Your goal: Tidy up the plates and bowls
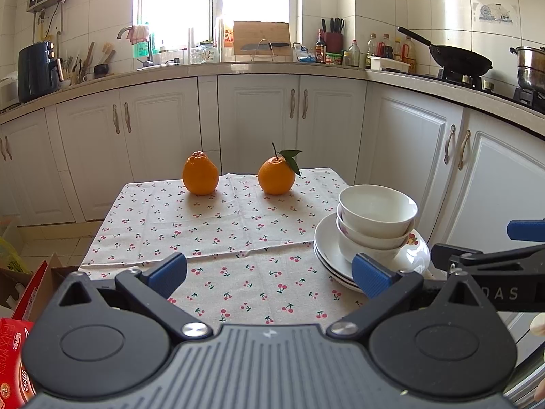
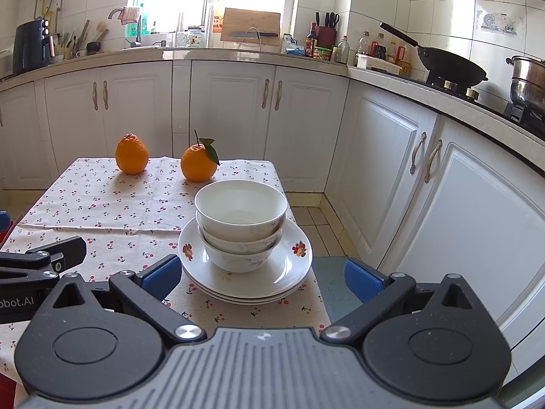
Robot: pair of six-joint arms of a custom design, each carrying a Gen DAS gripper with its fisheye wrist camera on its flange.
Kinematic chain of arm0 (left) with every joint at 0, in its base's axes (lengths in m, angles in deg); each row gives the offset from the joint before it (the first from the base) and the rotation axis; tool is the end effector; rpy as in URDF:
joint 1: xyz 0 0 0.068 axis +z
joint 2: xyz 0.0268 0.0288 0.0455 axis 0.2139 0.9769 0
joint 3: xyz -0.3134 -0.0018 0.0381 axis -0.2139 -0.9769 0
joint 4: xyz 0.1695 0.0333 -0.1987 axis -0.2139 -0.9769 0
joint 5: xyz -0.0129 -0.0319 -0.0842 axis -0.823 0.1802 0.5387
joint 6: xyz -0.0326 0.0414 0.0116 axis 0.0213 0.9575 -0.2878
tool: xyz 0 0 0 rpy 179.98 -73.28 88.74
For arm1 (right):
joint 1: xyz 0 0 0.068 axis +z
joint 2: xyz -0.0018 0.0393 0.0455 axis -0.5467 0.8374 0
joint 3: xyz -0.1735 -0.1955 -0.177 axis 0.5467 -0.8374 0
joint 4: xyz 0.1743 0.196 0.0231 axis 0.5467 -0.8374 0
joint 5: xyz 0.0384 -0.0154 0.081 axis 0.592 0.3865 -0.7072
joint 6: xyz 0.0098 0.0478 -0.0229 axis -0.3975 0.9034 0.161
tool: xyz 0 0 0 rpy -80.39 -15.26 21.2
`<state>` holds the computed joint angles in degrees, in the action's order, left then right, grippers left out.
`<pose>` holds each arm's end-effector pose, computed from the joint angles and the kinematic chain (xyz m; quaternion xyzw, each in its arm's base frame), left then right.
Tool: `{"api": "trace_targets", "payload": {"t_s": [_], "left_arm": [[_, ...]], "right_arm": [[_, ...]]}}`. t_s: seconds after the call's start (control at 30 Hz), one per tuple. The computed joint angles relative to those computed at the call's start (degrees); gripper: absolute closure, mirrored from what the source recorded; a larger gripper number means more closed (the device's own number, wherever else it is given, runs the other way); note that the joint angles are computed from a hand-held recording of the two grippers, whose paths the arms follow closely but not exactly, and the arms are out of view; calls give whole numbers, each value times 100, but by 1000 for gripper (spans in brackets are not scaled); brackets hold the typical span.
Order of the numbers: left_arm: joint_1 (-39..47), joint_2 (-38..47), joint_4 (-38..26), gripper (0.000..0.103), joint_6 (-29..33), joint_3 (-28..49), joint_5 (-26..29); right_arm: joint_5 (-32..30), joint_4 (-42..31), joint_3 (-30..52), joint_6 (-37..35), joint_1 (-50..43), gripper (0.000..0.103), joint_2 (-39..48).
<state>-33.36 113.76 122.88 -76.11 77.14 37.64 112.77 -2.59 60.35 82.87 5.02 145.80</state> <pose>0.2026 -0.1804 0.0623 0.0653 0.8637 -0.0276 0.4990 0.2074 0.1364 0.0809 -0.0038 0.8811 -0.0564 0.4695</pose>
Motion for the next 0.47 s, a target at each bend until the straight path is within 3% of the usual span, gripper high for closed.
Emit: {"api": "trace_targets", "payload": {"t_s": [0.47], "left_arm": [[-6, -8, -120, 1, -27, 74, 26]], "right_arm": [[44, -49, 18, 3, 10, 0, 6]]}}
